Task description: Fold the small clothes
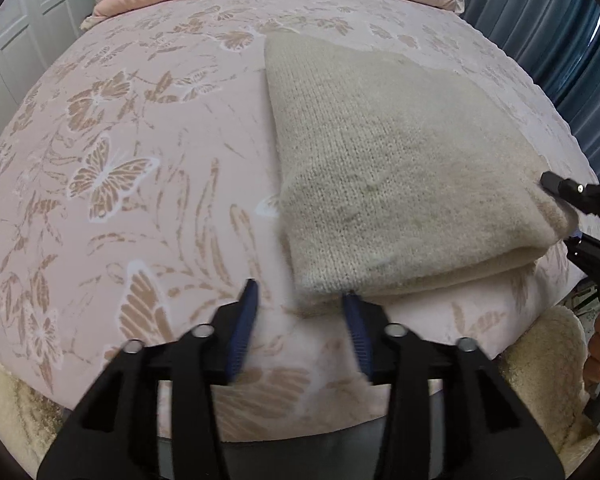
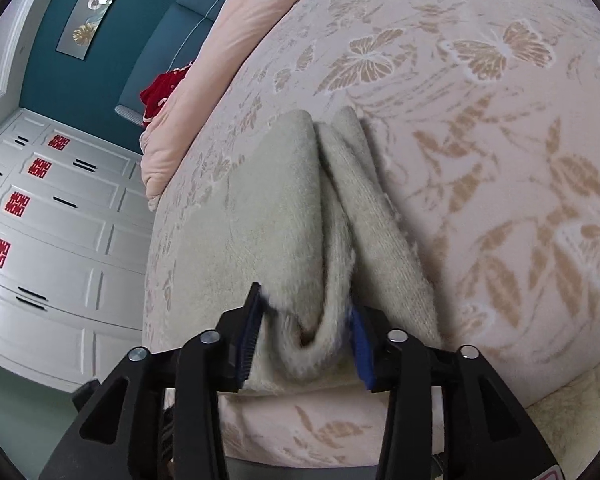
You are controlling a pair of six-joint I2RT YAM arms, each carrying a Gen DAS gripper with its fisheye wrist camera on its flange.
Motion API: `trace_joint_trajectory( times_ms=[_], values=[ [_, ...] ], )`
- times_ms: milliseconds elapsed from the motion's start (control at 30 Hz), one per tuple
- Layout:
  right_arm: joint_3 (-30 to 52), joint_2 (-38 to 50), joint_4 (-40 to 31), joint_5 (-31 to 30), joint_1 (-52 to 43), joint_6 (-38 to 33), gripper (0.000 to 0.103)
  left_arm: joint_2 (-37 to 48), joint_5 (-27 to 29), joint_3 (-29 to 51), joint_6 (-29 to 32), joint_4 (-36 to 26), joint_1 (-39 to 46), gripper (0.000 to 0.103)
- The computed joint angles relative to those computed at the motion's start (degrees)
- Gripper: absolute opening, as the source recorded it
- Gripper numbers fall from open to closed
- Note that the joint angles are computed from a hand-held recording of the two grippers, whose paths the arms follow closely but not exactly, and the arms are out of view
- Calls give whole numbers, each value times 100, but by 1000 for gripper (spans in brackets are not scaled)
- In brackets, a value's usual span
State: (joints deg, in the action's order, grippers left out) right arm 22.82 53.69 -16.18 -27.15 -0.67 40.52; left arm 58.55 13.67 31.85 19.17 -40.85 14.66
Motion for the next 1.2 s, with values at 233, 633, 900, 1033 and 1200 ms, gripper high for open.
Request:
trace_joint_trajectory(
  times_ms=[233,633,900,1033,1200],
  values=[
    [1464,2297,37,422,402,-897,16,-433,253,352,203,-636,289,60],
    [915,1932,-92,745,-130,-1639,19,-498,145,344,-146,-758,-63,70],
    [947,-956,-1891,1328,423,-1131,59,-871,-61,174,-115,-722,-271,79],
    [424,-977,-2022,2226,1452,-654,32,-894,-67,167,-269,-806,-337,82],
    [340,-1673,-1939,1703,911,-523,13,-1268,-188,148,-214,-1001,-474,83]
  ],
)
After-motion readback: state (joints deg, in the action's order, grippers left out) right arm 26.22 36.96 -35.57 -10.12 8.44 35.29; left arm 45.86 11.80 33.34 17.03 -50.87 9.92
